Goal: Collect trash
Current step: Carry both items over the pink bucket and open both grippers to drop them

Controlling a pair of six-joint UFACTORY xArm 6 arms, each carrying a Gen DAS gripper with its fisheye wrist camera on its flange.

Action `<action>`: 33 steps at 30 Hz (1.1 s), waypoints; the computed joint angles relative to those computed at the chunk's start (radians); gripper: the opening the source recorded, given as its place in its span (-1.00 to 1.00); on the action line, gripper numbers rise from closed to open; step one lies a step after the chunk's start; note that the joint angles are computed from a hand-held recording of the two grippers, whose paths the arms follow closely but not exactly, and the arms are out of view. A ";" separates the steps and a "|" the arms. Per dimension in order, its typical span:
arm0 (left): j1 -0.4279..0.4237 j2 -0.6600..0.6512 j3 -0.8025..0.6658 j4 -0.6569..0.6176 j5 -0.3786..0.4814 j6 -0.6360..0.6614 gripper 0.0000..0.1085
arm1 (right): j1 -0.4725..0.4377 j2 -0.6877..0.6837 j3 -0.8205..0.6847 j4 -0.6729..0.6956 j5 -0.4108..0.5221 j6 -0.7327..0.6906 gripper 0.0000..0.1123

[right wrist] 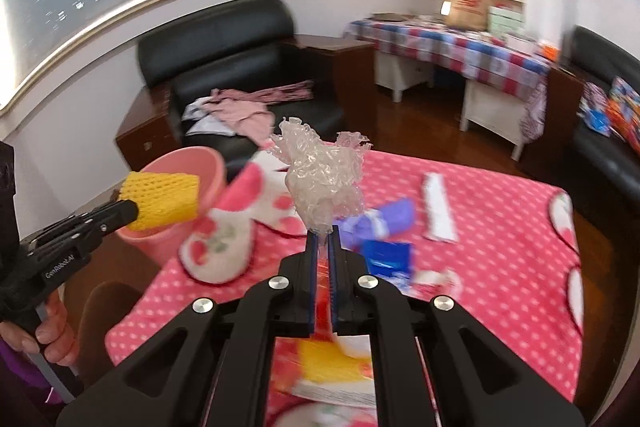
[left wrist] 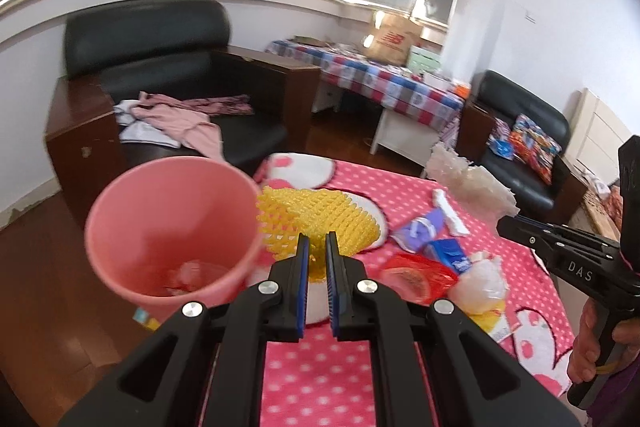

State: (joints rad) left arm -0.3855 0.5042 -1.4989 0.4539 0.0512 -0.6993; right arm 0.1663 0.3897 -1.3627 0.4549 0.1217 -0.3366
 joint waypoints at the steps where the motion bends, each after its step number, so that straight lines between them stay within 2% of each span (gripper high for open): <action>1: 0.016 -0.011 0.013 0.057 -0.002 -0.055 -0.87 | 0.009 0.010 -0.018 -0.007 0.010 0.001 -0.91; 5: 0.073 -0.055 0.062 0.249 -0.008 -0.242 -0.87 | 0.054 0.071 -0.117 -0.020 0.066 -0.013 -0.91; 10: 0.133 -0.087 0.106 0.357 -0.010 -0.353 -0.86 | 0.096 0.152 -0.254 -0.033 0.157 -0.010 -0.91; 13: 0.155 -0.094 0.119 0.370 -0.001 -0.367 -0.86 | 0.123 0.210 -0.345 -0.055 0.209 0.012 -0.91; 23: 0.196 -0.060 0.124 0.281 0.018 -0.257 -0.86 | 0.167 0.429 -0.671 -0.149 0.404 0.134 -0.91; 26: 0.198 -0.041 0.114 0.205 0.025 -0.180 -0.86 | 0.171 0.486 -0.757 -0.163 0.459 0.156 -0.90; 33: 0.181 0.034 0.027 0.025 0.106 0.008 -0.86 | 0.169 0.632 -0.985 -0.179 0.590 0.199 -0.91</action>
